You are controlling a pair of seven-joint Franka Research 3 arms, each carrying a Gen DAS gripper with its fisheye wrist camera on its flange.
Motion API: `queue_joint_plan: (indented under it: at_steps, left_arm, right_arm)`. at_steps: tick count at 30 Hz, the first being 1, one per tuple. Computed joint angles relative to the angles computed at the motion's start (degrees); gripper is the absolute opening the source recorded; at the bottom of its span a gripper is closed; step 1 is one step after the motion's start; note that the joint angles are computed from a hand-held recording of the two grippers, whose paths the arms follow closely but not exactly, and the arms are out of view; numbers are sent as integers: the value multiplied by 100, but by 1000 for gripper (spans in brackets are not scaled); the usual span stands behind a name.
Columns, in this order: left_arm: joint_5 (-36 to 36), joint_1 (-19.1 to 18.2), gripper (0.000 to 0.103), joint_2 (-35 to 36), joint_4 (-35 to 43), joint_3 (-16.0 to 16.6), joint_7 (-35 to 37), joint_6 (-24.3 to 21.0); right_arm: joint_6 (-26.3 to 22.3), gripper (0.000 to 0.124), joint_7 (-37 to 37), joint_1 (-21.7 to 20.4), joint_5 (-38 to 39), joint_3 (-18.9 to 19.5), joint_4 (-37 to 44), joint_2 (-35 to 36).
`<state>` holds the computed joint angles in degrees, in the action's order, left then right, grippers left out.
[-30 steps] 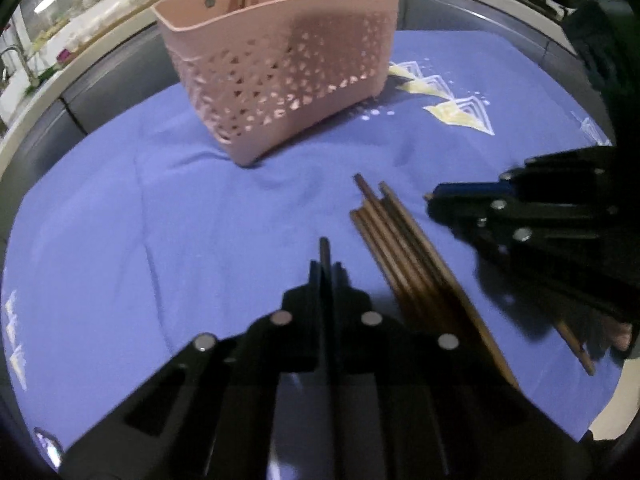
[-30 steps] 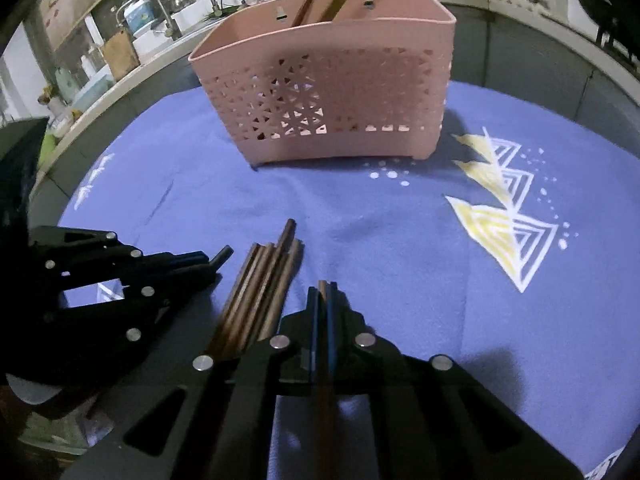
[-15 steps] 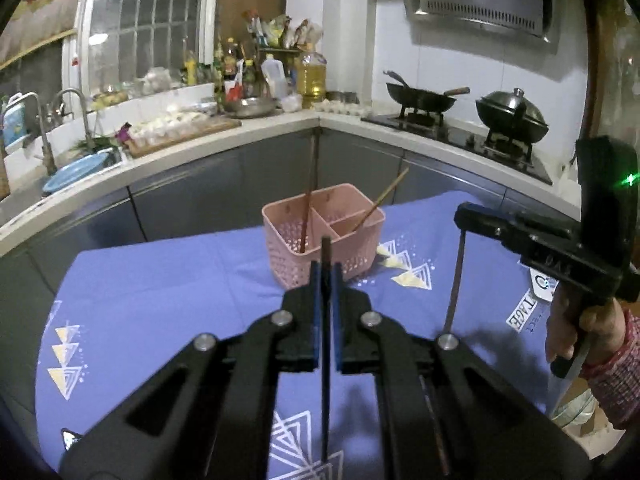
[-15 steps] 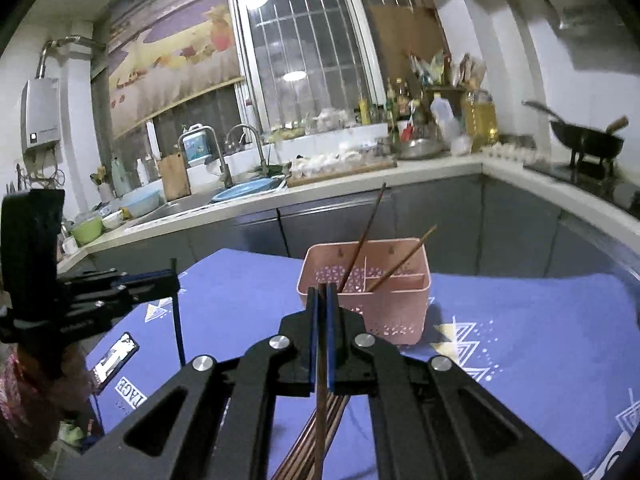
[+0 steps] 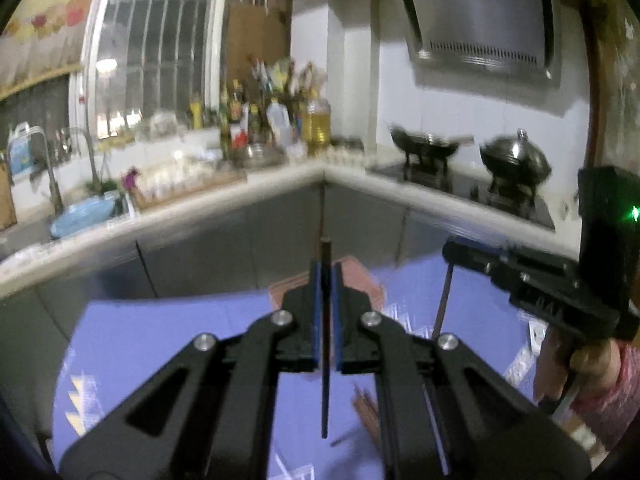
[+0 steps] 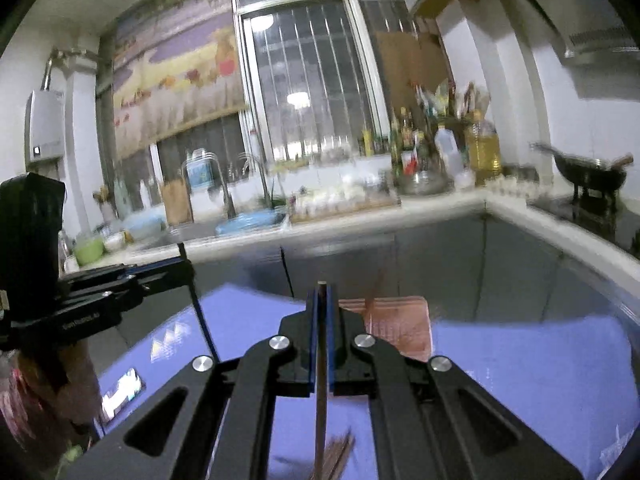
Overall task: Organize utensils
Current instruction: 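Lift both held chopsticks upright and carry them over the pink basket, then drop the chopsticks into the basket by opening both grippers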
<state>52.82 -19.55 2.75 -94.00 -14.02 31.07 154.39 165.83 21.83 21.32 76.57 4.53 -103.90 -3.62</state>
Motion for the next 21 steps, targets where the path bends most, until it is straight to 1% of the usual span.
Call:
queue_joint_plan:
  at_steps: [3,5,7,8,10,12,13,14,15,17,20,21]
  left_arm:
    - [417,-127,5,517,992,84,-137,-240]
    - [639,-296,5,934,1696,228,-245,-447]
    - [882,-499,5,1337,2268,449,-395,-578]
    - [984,-602,5,1499,2473,562,-437,-646]
    - [1110,-762,5,1816,2773,772,-501,-725]
    - [958,-814,5,2027,2868,885,-425,-742]
    - [693,-768,5,2145,2893,871,-273,-752]
    - [478,-744,5,2185,2833,874,-182,-742]
    - [249,-707,5,2226,2782,863,-73,-723]
    - [-119,-670,5,2281,2649,857,108,-733]
    - [-495,-689,6,2316,2558,870,275,-895]
    - [-606,-672,6,2281,2478,860,308,-879]
  right_arm:
    - [311,4,-35,14,-30,80,784,434]
    - [706,4,-229,-7,113,218,1505,913]
    - [1080,4,-696,-101,581,448,2237,1429]
    - [1187,4,-846,-163,691,541,2436,1597]
    - [1462,4,-872,-206,649,686,2816,2019]
    - [1596,4,-553,-212,318,728,2879,2276]
    - [1521,4,-52,-149,-87,598,2774,2376]
    - [1461,4,144,-173,-225,597,2644,2364]
    - [1351,4,590,-116,-586,464,2505,2401]
    - [1341,4,767,-161,-821,505,2313,2407]
    - [1044,5,1444,-168,-1356,418,2071,2351]
    - [1045,6,1545,-200,-1408,468,1969,2293]
